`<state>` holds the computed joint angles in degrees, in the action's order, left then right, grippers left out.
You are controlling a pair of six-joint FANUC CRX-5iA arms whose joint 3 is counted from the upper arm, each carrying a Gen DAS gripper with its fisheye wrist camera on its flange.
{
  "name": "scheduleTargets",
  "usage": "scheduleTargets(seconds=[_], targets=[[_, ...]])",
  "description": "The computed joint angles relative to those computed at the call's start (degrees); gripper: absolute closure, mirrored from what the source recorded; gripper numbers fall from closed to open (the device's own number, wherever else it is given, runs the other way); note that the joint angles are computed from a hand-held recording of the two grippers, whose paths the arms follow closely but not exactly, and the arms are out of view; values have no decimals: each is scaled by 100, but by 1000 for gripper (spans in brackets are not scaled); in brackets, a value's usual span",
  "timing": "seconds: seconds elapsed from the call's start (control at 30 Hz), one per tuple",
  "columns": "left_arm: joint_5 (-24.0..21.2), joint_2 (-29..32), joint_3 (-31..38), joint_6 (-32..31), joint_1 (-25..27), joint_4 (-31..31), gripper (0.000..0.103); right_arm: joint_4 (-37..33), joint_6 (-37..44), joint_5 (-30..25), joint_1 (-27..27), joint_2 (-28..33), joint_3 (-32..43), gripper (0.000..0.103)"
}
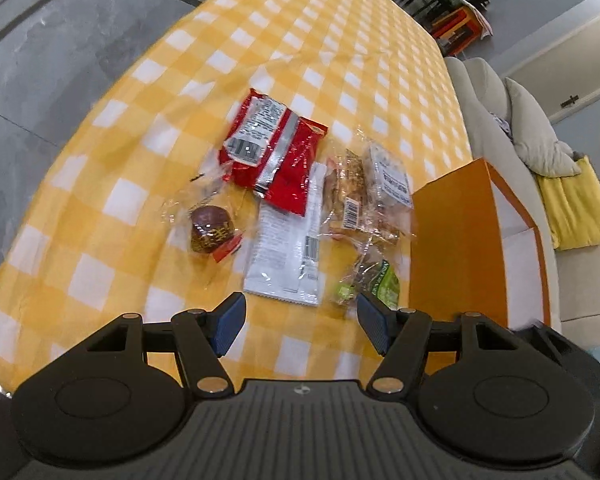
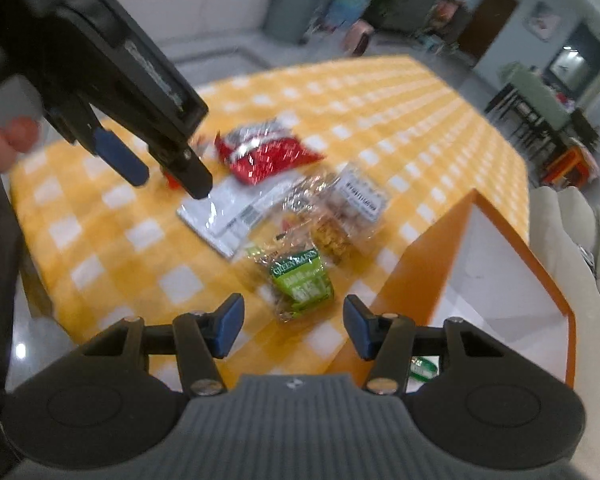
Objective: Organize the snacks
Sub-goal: 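Move the right tool to the green raisin bag and grasp it, then lift the raisin bag with the right tool while the left tool grasps the red-wrapped candy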
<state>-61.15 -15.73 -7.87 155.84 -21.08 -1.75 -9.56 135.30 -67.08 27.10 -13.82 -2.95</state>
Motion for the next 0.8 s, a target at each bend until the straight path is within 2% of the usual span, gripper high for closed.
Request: scheduleTargets(seconds=[0.2,0.33,0.47,0.57,0.63,0.73,0.8], targets=[[264,17,-216,-425,237,307,28,519,-418,-727,271,1048,780,53],[855,-275,-764,-584,487,791,28,789,-404,-1174,511,1564,1179,51],[1313,-512,-1260,-816,706,1288,28,972,-308,-1186,703,1756,1255,43],[1337,-511,-1320,-768,733,1324,28,1021,-223,-1254,785,1872,1296,44],[1304,-479,-1319,-770,738,1342,28,1049,-308,-1321,809,1977,1357,54],[1223,-444,-1286,-740,737,1314,28,1100,-415,-1235,828,1916,1231,59],[1076,-397,-1142,-566,668,1080,28,1109,-748,-1279,819,1846,1168,61]])
